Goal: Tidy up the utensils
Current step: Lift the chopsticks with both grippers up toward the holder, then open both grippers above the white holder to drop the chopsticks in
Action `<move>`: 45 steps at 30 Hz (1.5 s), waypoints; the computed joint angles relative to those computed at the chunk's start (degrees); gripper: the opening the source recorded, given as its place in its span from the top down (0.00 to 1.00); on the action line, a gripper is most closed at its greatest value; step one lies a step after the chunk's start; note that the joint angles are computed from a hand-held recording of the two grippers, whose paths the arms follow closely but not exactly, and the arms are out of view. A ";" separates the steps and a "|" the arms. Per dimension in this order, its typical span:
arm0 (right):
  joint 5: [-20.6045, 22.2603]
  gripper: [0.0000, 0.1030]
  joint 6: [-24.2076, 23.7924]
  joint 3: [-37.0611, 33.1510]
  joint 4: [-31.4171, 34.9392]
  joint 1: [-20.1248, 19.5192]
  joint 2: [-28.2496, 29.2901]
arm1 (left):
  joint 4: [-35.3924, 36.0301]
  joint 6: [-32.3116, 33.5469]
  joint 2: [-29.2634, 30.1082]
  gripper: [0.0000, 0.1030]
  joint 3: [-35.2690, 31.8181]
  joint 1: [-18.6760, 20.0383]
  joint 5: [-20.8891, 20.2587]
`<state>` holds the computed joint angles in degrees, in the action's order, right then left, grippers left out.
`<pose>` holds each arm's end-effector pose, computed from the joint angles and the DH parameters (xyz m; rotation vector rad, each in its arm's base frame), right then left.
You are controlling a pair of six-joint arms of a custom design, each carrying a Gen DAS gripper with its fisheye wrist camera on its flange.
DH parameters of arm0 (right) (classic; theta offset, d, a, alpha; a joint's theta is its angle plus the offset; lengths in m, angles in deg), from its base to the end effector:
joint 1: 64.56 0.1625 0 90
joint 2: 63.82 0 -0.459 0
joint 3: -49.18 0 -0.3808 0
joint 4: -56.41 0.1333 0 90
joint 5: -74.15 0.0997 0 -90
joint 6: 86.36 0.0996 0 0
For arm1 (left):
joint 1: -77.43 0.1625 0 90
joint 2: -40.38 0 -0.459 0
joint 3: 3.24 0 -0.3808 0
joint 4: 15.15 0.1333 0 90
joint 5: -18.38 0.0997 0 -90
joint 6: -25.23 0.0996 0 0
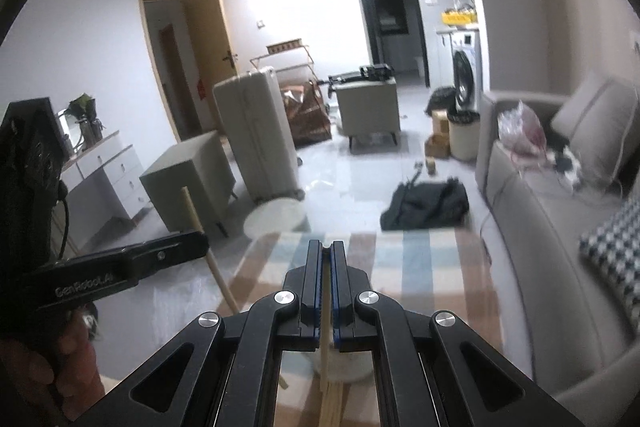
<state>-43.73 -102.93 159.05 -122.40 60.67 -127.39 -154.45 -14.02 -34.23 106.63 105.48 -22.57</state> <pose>0.4172 -0.4404 0.3007 0.9021 -2.4276 1.0932 -0.3832 -0.4405 0.3461 0.3625 2.5360 -1.1017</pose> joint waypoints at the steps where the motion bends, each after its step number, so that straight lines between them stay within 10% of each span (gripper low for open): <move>1: 0.01 0.97 -0.80 -1.07 0.17 0.08 0.50 | 0.10 0.17 0.71 1.00 -1.11 0.47 1.01; 16: 2.24 0.97 -8.39 -14.51 3.27 -2.31 9.79 | -15.36 10.98 6.29 1.00 -3.82 9.82 -3.94; 38: -0.18 0.95 -8.84 -14.43 10.89 -5.22 13.23 | -13.31 10.75 6.47 1.00 -2.27 12.50 -12.35; 45: 1.48 0.74 -3.59 -11.45 10.13 -6.55 10.16 | -3.83 3.60 3.80 0.51 -2.76 12.00 -11.79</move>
